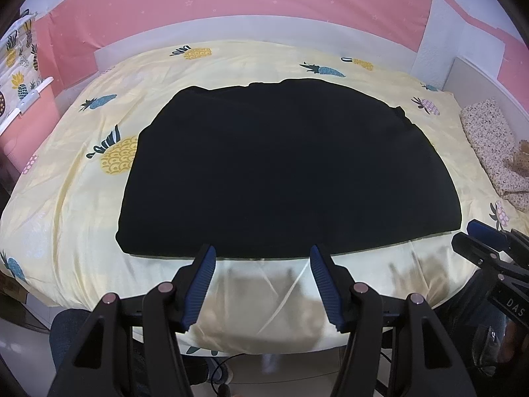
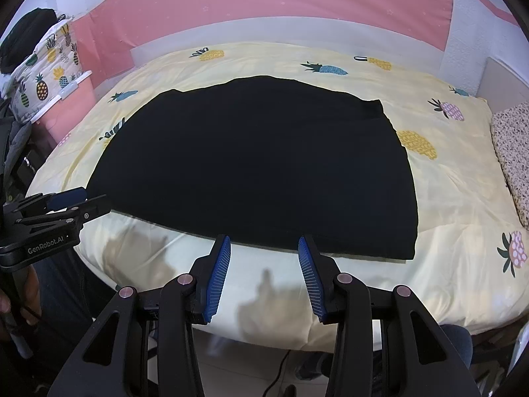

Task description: Fold large clothes

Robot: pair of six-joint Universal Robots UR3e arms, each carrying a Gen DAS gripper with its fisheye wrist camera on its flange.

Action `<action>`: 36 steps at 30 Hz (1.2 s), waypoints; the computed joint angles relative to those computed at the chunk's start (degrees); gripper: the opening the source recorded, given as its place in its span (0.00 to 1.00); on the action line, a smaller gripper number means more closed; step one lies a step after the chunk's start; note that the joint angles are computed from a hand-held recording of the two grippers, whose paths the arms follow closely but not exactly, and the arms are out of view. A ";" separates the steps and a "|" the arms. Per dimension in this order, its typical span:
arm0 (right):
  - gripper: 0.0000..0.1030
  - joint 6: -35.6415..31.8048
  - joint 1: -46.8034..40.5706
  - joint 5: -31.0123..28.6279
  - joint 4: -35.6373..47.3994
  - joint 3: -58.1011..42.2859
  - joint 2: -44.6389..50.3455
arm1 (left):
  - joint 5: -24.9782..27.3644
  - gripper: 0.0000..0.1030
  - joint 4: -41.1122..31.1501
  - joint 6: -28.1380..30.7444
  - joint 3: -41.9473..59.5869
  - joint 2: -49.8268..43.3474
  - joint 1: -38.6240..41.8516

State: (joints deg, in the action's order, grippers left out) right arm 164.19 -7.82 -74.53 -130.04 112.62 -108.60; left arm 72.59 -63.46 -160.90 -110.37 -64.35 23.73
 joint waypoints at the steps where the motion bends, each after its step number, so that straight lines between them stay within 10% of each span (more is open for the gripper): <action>1: 0.42 -0.01 0.01 0.00 0.06 -0.04 0.03 | 0.06 0.60 0.15 -0.06 -0.04 -0.02 -0.08; 36: 0.42 -0.05 0.13 -0.16 0.33 -0.06 -0.05 | -0.53 0.60 0.04 1.54 -0.63 0.92 0.80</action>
